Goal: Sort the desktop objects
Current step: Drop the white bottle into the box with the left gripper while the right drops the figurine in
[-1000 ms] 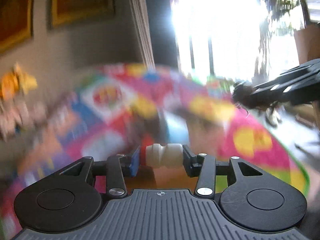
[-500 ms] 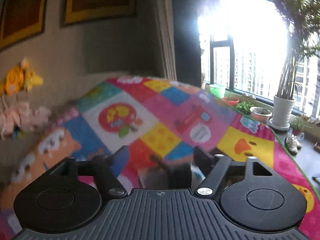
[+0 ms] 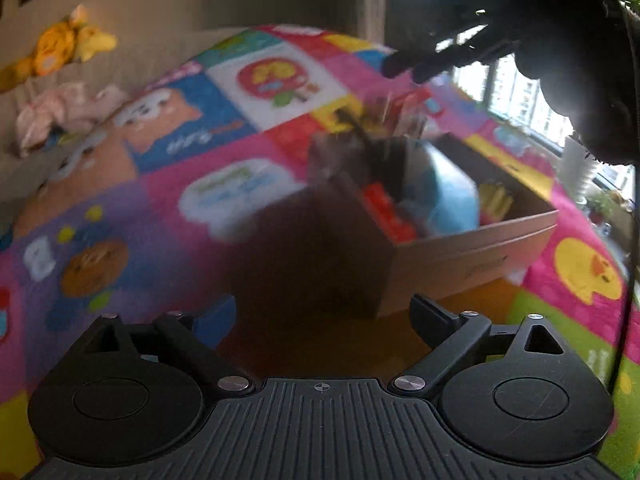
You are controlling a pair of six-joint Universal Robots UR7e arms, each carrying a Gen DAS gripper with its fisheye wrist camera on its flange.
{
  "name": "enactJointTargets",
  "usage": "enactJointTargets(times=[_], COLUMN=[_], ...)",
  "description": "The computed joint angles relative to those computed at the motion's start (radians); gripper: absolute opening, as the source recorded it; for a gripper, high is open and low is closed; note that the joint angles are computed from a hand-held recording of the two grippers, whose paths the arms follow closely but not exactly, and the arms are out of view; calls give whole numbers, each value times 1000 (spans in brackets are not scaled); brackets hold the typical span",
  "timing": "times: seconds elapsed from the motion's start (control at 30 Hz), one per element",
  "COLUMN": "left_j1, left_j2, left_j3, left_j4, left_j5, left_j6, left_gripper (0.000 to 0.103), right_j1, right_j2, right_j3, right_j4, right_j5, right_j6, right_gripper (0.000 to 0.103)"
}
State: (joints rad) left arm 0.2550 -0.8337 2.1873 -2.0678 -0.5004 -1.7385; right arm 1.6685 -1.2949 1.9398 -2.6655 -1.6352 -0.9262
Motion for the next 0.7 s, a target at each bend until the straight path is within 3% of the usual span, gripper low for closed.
enactJointTargets(times=[0.13,0.27,0.3,0.33,0.47,0.57,0.63,0.7], left_j1=[-1,-6,-9,-10,-12,-11,-10,-8], left_j2=[-5,16,26,37,77,108,125,136], left_j3=[21,11,6,-3,-35,-67,-95,-118], left_j4=[-45,-80,-88,-90,-120,-114,-70,-28], left_j5=[-36,-32,-28,-27,-45,-65,-79,-86], left_j6=[-7,18,25,30,67,76,53,30], left_gripper=[100,102,102,103,103,103,103,103], right_j1=[-26,-77,-95,-117,-230,-325,-371,-407], right_j2=[-26,-132,-166,-205,-335,-404,-427,-435], right_j3=[6,77,101,125,195,264,297,332], right_j4=[37,38,40,48,125,90,76,30], right_j5=[29,73,89,104,142,144,134,115], right_j6=[39,-1,-20,-36,-52,-55,-63,-94], right_gripper=[40,47,54,59,67,77,91,93])
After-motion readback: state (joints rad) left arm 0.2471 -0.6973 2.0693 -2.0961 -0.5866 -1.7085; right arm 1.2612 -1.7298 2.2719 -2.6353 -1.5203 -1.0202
